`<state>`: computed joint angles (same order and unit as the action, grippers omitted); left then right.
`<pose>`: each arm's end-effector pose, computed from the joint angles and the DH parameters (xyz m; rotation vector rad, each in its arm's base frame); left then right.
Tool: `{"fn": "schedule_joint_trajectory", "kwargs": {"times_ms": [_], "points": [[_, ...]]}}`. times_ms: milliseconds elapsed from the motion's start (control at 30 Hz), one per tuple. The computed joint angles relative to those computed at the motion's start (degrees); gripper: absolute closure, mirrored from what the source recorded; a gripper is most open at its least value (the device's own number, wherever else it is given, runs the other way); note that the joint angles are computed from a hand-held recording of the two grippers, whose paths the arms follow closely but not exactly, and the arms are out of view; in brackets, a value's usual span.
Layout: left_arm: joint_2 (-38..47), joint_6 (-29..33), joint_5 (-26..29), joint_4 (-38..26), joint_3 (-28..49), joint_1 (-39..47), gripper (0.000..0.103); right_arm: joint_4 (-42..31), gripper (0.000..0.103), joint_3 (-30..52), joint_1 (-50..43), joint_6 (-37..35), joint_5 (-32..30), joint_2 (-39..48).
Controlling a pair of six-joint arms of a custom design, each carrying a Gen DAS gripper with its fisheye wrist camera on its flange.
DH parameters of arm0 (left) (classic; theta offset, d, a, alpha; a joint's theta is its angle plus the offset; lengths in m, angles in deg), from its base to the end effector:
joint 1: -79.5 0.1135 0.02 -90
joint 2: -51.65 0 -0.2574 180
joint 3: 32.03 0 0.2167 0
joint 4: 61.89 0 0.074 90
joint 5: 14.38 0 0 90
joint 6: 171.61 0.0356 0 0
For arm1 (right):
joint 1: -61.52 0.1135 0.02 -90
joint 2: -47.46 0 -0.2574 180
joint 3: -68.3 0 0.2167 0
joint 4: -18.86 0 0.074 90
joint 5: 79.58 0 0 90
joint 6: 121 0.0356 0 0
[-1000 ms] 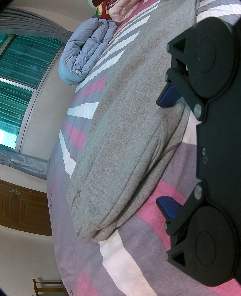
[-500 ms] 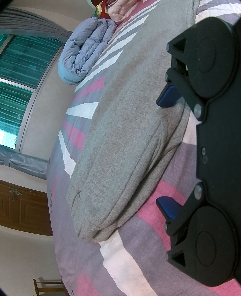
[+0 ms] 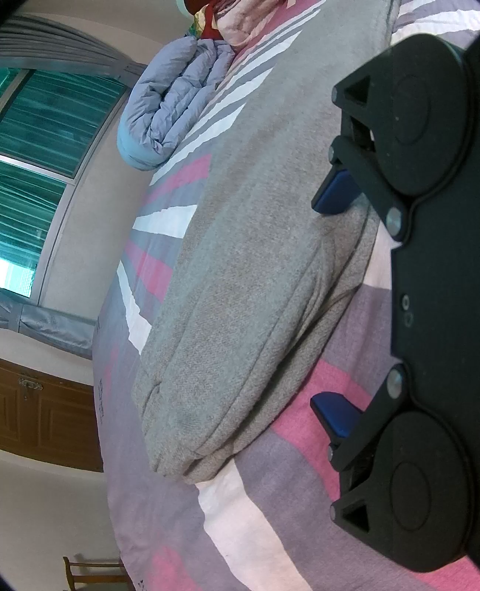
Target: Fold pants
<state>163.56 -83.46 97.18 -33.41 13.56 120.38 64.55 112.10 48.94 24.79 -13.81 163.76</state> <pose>0.2261 0.1784 0.0881 -0.6019 2.0934 -0.0346 0.2903 -0.0498 0.0896 0.9490 1.8899 0.8933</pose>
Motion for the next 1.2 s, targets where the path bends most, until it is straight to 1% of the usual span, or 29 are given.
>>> {"fn": "schedule_joint_trajectory", "kwargs": {"times_ms": [33,67,100,133,167,233,300,367,433,467,533,567,600,633,667,767,833,867,900,967,1000,1033,1067,1167,1200], "points": [[0.0,0.03,-0.06,0.01,-0.02,-0.01,0.006,-2.61,0.099,0.82,0.37,-0.89,0.85,0.66],[-0.06,0.0,-0.11,-0.08,-0.02,-0.06,0.006,-7.54,0.1,3.04,0.62,-1.63,1.18,1.75],[0.02,0.05,0.02,0.03,-0.01,0.05,0.006,-5.52,0.1,3.55,0.21,0.09,-0.15,4.95],[0.02,0.05,0.02,0.03,-0.01,0.05,0.006,0.21,0.1,2.59,-0.37,2.79,-1.17,7.92],[-0.05,0.01,0.13,-0.03,0.01,0.06,0.006,1.83,0.099,1.94,-0.61,3.85,-1.42,8.2],[-0.11,0.03,0.25,0.07,-0.02,0.15,0.006,3.53,0.098,-0.32,0.34,2.56,0.5,6.22],[-0.6,0.14,0.31,0.11,-0.25,0.24,0.006,3.99,0.091,-2.89,2.05,-0.3,3.56,3.56],[-1.71,0.01,0.4,0.68,-0.94,0.56,0.011,6.39,0.088,-4.51,3.6,-1.05,5.41,3.27],[-2.9,-0.71,1.1,4.71,-2.98,1.86,0.015,6.29,0.087,-5.07,4.73,-2.04,7.01,2.86],[-3.35,-1.17,1.41,7.3,-3.92,2.65,0.018,4.82,0.087,-4.55,4.84,-2.18,7.07,2.38],[-3.39,-1.72,1.92,9.33,-3.45,4.27,0.022,4.23,0.086,-4.11,4.8,-2.06,6.26,2.22],[-3.03,-2.36,1.78,8.65,-2.06,4.97,0.027,3.23,0.086,-3.71,4.82,-2.71,6.22,1.83],[-2.47,-2.92,2.38,6.68,0.16,5.75,0.031,2.42,0.085,-3.44,4.92,-3.41,6.37,1.51],[-1.89,-3.4,2.94,4.2,2.6,6.45,0.039,1.67,0.085,-2.79,5.14,-3.74,6.47,1.52],[-1.04,-4.03,2.8,1.52,5.31,6.93,0.042,0.9,0.084,-2.37,5.17,-3.99,6.33,1.45],[1.72,-5.94,3.14,-5.73,12.81,8.13,0.045,1.82,0.083,-3.11,5.05,-3.78,6.22,1.67],[3.77,-5.75,4.17,-10.73,17.75,8.71,0.048,1.69,0.083,-2.87,5.38,-3.26,6.66,1.71],[4.56,-5.7,3.68,-13.68,20.05,8.67,0.048,1.94,0.082,-2.91,5.53,-3.09,6.87,1.73],[5.11,-5.77,3.43,-14.98,21.29,8.88,0.048,1.84,0.08,-2.85,5.58,-3.05,6.99,1.62],[6.0,-5.54,4.92,-16.94,23.59,9.17,0.048,1.98,0.075,-2.72,5.83,-2.75,7.31,1.71],[6.39,-5.64,5.64,-17.21,24.51,9.39,0.051,2.3,0.072,-2.72,5.54,-2.99,6.93,1.91],[6.64,-5.49,6.27,-17.65,25.41,9.6,0.061,2.22,0.071,-2.64,5.74,-3.2,7.13,1.91],[6.85,-4.89,5.93,-18.94,26.71,9.58,0.08,1.58,0.07,-2.24,5.93,-3.27,7.31,1.71],[8.97,-3.78,10.22,-24.85,32.98,11.14,0.087,0.41,0.069,-1.19,6.42,-3.28,7.95,1.9],[9.33,-3.42,11.52,-24.36,33.95,11.66,0.088,0.04,0.068,-0.75,6.6,-3.2,8.19,1.99]]}}
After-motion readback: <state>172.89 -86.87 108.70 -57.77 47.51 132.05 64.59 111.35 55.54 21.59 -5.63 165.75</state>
